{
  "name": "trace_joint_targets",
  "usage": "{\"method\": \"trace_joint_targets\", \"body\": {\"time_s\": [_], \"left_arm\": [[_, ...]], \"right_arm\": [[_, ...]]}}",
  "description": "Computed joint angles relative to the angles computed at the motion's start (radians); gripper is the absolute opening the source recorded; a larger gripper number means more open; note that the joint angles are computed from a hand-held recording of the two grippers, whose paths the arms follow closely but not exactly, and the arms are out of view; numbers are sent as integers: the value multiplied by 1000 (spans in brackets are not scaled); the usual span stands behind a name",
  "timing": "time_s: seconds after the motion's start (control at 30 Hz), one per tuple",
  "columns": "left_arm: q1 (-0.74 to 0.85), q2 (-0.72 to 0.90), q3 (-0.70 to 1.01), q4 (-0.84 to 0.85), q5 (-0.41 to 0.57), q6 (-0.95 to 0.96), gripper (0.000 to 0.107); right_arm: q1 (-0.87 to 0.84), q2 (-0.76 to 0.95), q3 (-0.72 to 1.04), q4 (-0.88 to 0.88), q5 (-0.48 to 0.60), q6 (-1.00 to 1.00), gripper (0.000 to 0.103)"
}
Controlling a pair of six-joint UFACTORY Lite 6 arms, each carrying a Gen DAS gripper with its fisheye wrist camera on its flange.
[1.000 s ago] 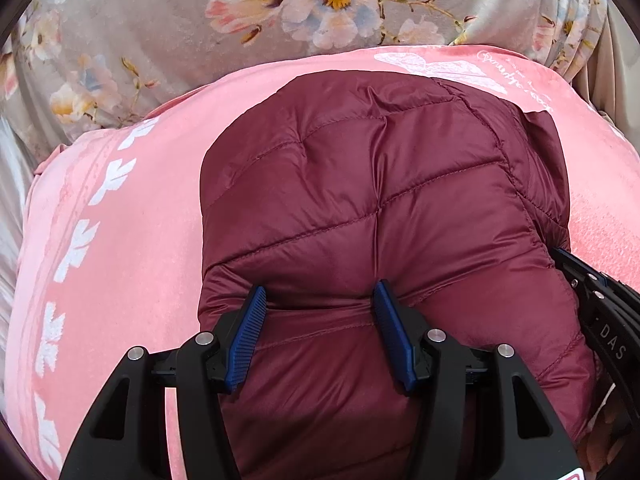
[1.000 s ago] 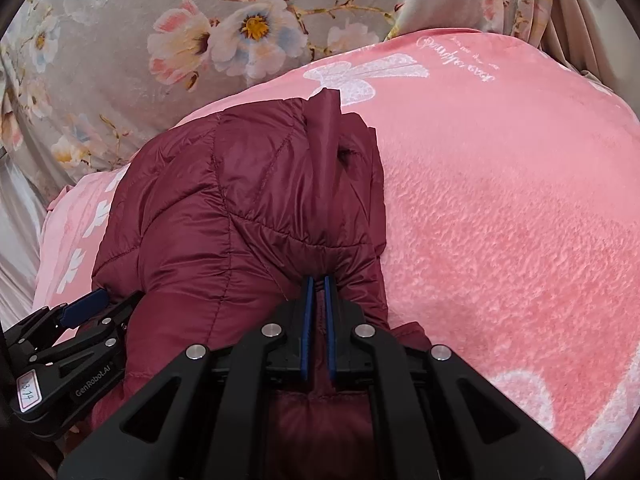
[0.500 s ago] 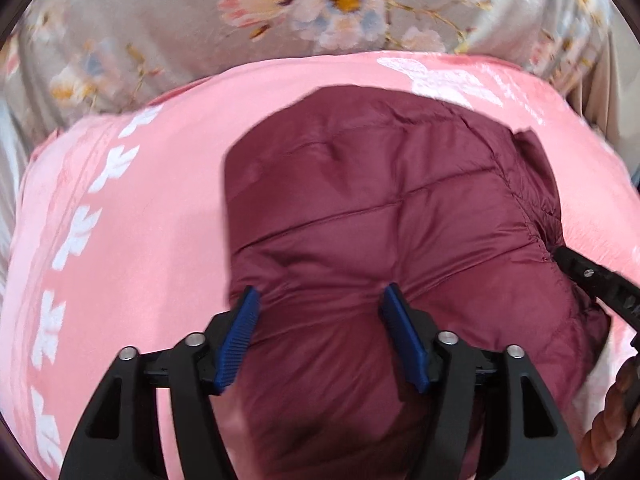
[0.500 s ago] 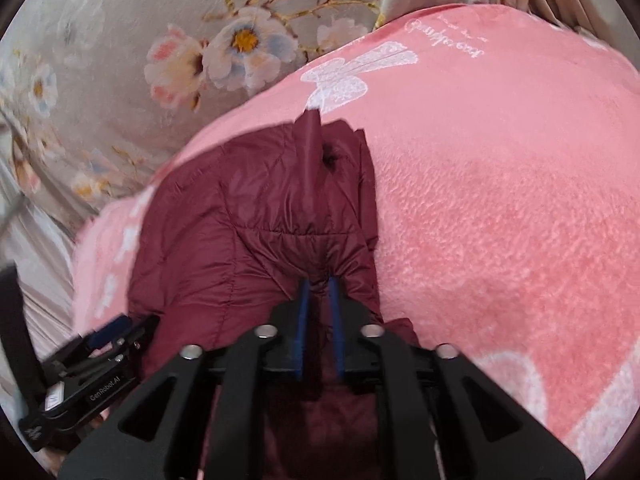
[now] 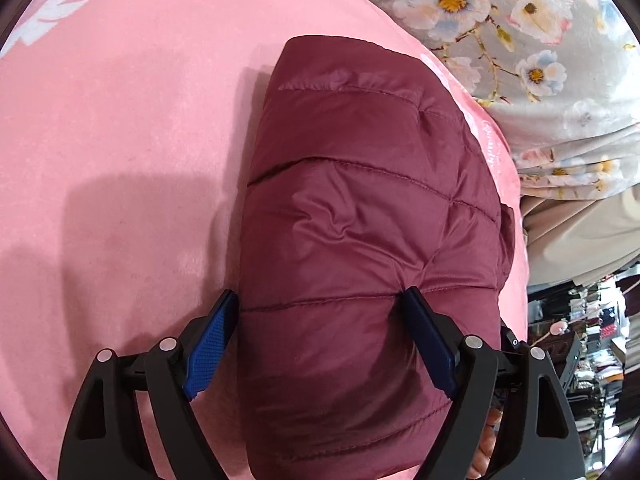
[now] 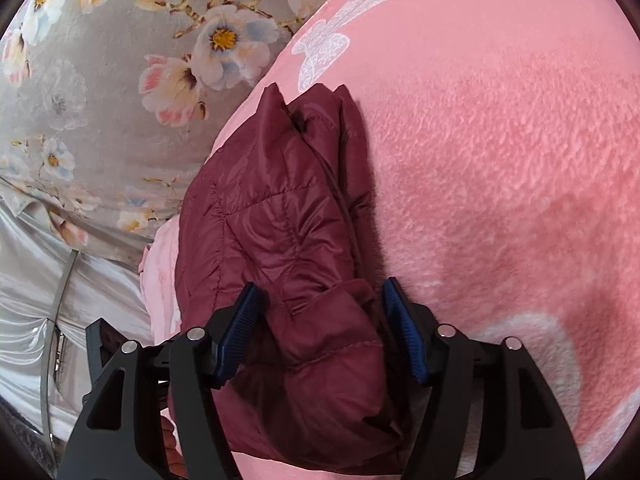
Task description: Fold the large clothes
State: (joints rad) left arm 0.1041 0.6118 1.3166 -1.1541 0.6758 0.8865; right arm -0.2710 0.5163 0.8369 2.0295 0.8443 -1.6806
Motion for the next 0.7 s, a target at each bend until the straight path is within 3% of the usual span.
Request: {"method": "trace_joint_targets", "body": {"time_s": [0.07, 0.13, 0.23, 0.4, 0.53, 0.7], "left_arm": [[-7, 7, 10, -5, 8, 17, 82], [-20, 17, 29, 8, 4, 25, 86], [-62, -6, 17, 55, -70, 22, 87], [-118, -101, -49, 133, -194, 3, 70], [-173, -241, -151, 175, -310, 49, 49], [-186, -373, -224, 173, -369, 123, 39]], "right_arm": [[19, 19, 7, -4, 28, 6, 62], [64, -2, -1, 47, -16, -34, 63], [93, -7, -3, 91, -33, -49, 60], [93, -27, -49, 121, 18, -57, 24], [203, -188, -126, 267, -152, -172, 17], [398, -383, -193, 647, -377, -505, 14]]}}
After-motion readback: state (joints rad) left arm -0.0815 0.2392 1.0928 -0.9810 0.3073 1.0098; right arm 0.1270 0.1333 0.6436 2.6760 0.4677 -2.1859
